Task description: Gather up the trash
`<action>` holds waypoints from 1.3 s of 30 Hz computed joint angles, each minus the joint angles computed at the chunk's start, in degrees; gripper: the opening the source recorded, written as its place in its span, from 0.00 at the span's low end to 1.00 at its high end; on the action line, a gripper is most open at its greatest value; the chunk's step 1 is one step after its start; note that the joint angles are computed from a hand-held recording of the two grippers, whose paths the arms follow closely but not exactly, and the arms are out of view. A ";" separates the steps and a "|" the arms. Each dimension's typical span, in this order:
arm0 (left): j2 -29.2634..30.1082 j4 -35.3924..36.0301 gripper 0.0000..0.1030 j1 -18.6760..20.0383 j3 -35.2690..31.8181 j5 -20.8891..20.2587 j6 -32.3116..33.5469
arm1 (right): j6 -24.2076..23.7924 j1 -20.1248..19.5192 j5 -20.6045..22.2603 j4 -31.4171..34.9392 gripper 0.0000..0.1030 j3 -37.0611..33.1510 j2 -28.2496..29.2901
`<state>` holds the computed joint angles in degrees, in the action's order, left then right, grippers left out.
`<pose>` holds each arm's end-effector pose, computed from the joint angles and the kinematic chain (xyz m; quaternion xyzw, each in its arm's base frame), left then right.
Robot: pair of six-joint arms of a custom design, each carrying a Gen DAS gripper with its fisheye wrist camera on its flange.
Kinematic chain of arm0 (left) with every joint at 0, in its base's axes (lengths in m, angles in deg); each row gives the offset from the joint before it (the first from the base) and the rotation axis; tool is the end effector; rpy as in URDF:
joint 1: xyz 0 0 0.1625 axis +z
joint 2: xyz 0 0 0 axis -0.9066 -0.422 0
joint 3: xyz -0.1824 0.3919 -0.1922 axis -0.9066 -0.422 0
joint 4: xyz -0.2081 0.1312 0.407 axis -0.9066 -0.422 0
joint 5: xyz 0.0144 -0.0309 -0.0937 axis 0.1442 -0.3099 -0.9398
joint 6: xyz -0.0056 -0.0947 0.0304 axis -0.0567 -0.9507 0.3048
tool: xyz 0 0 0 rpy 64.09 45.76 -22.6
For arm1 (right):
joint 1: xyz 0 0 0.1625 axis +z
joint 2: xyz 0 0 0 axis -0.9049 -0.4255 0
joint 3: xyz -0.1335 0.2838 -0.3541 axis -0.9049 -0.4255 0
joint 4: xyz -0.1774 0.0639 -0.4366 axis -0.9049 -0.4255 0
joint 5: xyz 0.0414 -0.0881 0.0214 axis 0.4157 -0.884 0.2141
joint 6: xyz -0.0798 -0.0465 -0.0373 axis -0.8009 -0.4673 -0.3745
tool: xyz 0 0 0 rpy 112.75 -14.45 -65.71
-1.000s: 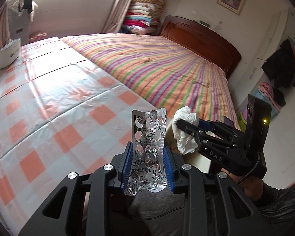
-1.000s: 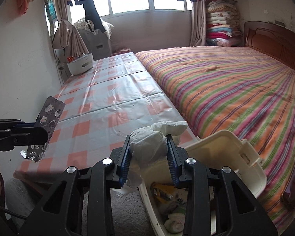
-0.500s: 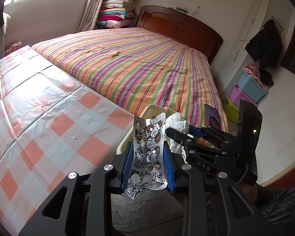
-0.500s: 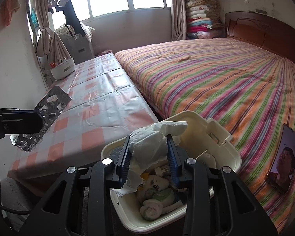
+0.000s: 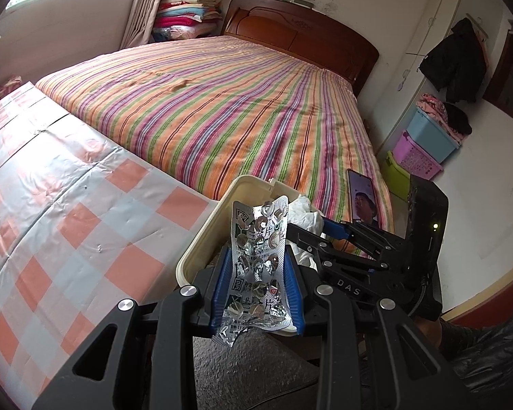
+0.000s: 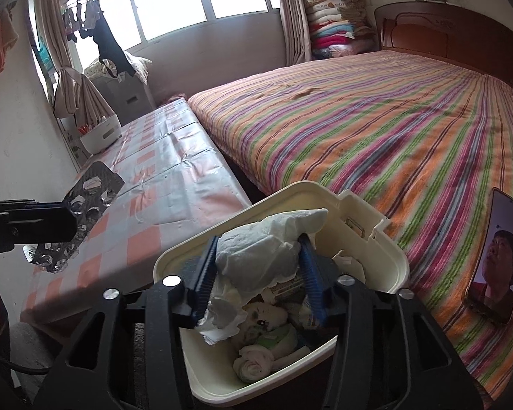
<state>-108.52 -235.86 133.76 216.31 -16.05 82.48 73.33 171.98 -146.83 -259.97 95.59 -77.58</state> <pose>-0.0378 -0.5159 0.2501 0.3675 0.9120 -0.1539 0.0976 0.2309 -0.4858 -0.0413 0.1170 -0.8684 0.4071 0.2579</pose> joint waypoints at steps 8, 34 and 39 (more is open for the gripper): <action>2.43 0.72 0.28 -0.09 -1.09 0.80 -0.44 | 1.30 -0.85 4.68 -3.89 0.61 2.41 -1.72; 12.98 -1.04 0.69 -3.27 -3.51 1.94 0.17 | 0.63 -0.46 4.95 -24.45 0.67 6.20 -1.51; 12.55 -4.35 0.71 -3.72 -2.65 3.63 -1.20 | 0.39 -0.36 4.72 -25.84 0.71 6.47 -1.69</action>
<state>-95.97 -240.22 130.03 213.66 -12.42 81.28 73.72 171.62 -142.11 -285.81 102.05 -79.27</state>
